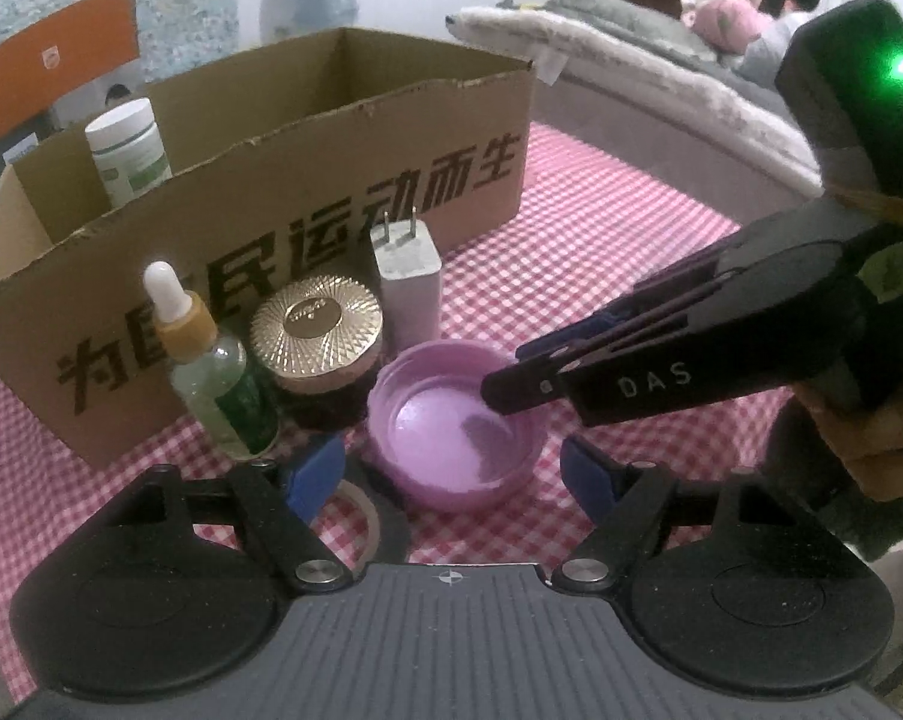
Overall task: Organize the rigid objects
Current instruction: 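Grasp the pink plastic lid by its rim with the right gripper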
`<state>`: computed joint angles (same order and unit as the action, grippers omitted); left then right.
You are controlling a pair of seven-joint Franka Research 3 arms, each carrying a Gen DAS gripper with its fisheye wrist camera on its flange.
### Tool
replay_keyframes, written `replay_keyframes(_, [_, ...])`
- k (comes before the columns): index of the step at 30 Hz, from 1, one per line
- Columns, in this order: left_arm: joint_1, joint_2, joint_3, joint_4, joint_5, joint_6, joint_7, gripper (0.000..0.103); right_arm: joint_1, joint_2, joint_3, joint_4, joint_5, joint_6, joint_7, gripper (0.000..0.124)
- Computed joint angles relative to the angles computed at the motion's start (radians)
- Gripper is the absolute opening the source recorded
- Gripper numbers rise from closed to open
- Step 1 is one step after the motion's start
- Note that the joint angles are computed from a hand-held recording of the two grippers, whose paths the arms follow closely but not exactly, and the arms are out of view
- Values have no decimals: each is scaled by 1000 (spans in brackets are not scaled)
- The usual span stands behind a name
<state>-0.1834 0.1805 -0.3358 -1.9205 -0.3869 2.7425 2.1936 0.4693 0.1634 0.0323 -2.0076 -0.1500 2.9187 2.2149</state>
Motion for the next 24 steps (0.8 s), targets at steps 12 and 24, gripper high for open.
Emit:
replay_keyframes(12, [-10,41,-19,49,4,-50,-8,77,-23,-47,-7,-64,-21,12,11,17])
replay_keyframes(24, [-37,94,-14,101,131,-51,-82,77,-61,-66,24,-102,31,41,-16,18])
